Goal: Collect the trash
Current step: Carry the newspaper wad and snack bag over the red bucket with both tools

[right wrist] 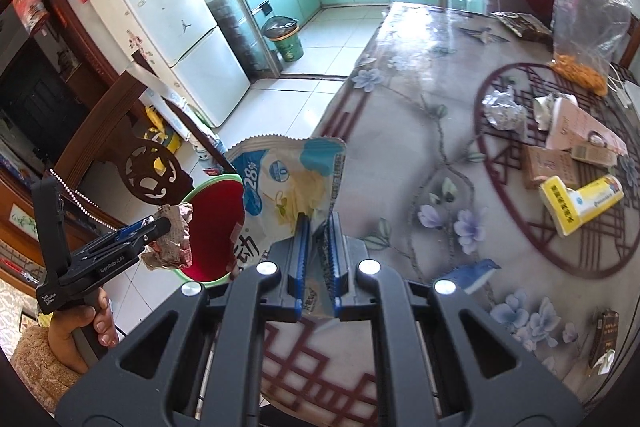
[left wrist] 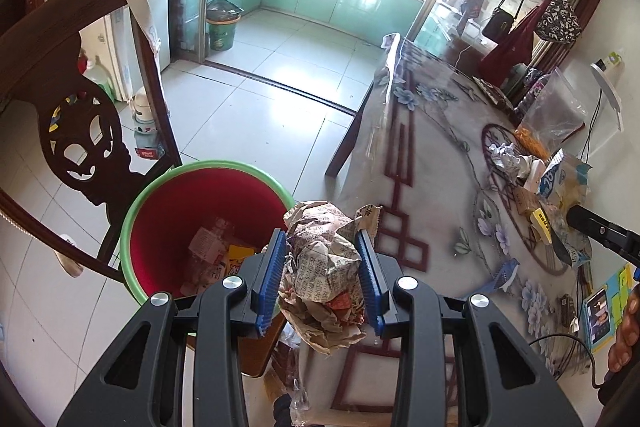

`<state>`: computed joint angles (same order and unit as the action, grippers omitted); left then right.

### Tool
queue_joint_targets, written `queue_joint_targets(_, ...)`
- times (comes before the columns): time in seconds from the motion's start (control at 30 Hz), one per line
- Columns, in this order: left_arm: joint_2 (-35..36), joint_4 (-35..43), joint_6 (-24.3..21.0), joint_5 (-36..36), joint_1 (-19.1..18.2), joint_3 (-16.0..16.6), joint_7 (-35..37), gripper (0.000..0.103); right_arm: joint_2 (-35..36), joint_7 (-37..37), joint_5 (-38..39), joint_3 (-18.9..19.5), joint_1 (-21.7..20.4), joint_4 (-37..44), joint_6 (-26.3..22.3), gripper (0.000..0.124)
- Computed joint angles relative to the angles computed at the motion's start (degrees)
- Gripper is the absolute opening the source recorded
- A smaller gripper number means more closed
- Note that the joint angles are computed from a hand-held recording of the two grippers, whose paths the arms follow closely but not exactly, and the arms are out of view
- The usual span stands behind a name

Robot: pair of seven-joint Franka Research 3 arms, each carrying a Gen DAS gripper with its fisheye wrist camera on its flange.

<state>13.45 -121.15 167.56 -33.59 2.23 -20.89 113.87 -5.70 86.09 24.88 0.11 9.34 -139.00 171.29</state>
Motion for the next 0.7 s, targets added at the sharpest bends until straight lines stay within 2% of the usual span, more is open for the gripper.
queue_joint_targets(0.7,2.99,2.16,-1.69,5.21,2.15,1.6,-7.22,0.033,11.03,-4.67,-1.34,2.59,2.64,13.33,-6.25,0.01)
